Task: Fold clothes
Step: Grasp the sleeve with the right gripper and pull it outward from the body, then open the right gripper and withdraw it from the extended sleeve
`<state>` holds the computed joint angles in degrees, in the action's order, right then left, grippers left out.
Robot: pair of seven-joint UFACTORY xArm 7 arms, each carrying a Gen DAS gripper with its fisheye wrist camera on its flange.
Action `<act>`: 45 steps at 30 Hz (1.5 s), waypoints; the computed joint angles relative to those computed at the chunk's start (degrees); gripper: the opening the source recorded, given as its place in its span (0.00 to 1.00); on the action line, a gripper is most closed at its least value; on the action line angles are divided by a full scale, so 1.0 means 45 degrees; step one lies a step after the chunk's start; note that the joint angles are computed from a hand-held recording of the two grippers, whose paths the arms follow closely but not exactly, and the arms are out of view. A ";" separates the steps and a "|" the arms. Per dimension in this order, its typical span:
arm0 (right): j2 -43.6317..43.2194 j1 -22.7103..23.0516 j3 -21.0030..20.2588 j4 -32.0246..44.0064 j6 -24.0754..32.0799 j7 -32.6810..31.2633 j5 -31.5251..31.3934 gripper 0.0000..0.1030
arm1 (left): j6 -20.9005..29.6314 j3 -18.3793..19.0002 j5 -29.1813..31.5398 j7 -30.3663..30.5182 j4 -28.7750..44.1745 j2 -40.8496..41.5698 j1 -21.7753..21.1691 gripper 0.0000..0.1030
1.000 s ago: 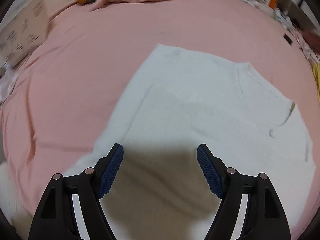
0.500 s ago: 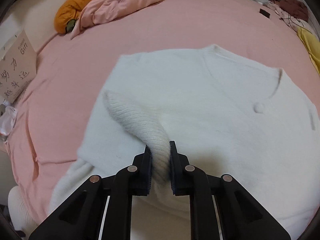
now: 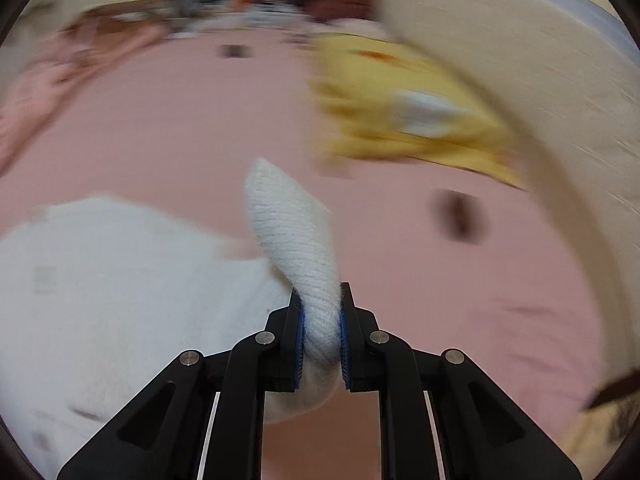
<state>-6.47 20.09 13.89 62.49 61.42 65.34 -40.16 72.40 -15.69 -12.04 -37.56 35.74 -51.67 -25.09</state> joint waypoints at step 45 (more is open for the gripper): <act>-1.3848 -0.8886 -0.0727 -0.9680 -0.0605 -0.2187 0.3142 0.47 | 0.0041 -0.1401 0.1756 -0.1699 0.4099 0.4883 -0.1677 0.95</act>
<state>-68.79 -19.90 10.62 18.93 58.70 55.50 -26.02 72.58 -21.99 -4.14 -45.20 54.19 -29.69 -32.64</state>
